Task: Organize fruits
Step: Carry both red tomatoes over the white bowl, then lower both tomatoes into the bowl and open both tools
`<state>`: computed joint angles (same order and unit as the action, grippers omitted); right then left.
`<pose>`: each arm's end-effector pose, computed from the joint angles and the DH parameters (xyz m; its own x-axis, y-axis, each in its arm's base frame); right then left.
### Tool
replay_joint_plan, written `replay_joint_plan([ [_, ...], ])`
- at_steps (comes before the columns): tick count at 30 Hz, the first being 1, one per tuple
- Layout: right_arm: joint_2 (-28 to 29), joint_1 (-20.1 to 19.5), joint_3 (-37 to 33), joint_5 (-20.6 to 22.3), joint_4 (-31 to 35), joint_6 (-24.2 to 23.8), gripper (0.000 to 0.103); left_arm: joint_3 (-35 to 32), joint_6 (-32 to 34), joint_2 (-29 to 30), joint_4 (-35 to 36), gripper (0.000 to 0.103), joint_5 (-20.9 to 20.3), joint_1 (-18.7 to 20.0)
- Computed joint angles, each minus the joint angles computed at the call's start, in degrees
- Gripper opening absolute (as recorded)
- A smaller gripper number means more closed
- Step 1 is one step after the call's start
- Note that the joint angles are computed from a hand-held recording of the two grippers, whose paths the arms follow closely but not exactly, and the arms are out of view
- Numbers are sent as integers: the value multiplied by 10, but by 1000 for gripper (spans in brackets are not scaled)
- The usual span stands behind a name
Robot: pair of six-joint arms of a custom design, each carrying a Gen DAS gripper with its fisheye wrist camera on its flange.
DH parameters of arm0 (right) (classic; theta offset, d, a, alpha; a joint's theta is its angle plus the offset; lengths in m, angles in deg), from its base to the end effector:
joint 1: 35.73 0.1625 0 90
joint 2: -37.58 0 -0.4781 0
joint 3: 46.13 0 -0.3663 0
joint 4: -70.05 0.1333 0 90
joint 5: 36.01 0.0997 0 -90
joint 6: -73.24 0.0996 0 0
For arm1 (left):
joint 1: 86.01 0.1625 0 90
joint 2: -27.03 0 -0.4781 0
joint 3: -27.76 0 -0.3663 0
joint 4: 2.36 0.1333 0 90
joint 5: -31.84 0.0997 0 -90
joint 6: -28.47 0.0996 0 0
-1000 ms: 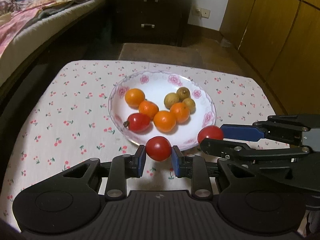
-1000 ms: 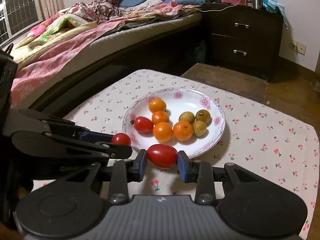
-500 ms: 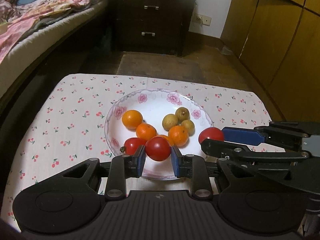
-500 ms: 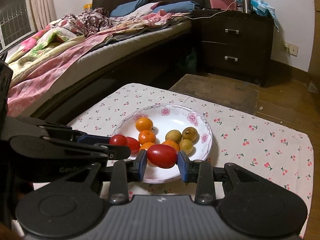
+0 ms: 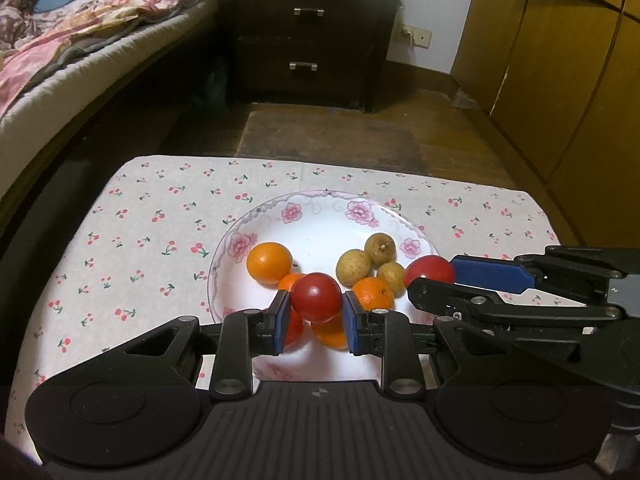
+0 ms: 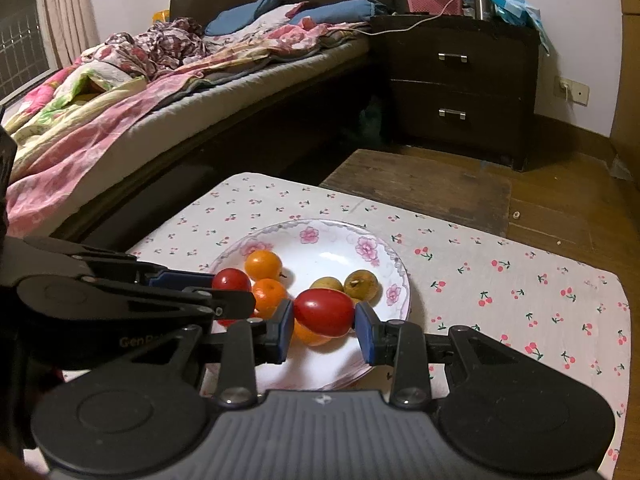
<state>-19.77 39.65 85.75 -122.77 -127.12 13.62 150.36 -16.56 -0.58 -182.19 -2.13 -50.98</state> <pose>0.0099 -0.5123 0.1821 -0.6758 -0.5904 0.4412 -0.7326 0.6040 -0.3138 -0.2741 -0.4558 -0.0452 -0.7605 -0.0508 -0.6474 0.3927 0.7580 -0.5208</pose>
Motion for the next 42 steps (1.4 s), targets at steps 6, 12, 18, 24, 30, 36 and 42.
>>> replay_joint_plan([
  [6,15,1,-15,-7,3,0,40,-10,8,4,5,34,-1,13],
  [12,17,-1,-26,-11,25,12,41,-16,14,5,9,34,-10,21],
  [18,16,-2,-28,-6,29,17,41,-16,5,0,16,42,-11,22],
  [24,12,-5,-31,-1,39,28,41,-16,-1,-2,19,51,-9,23],
  [30,6,-7,-29,3,36,38,42,-13,1,-5,12,62,1,18],
  [36,4,-6,-28,-3,34,41,43,-12,-4,-7,19,68,18,10],
  [42,-6,-7,-20,-4,37,41,46,-2,-22,-15,28,75,37,0],
])
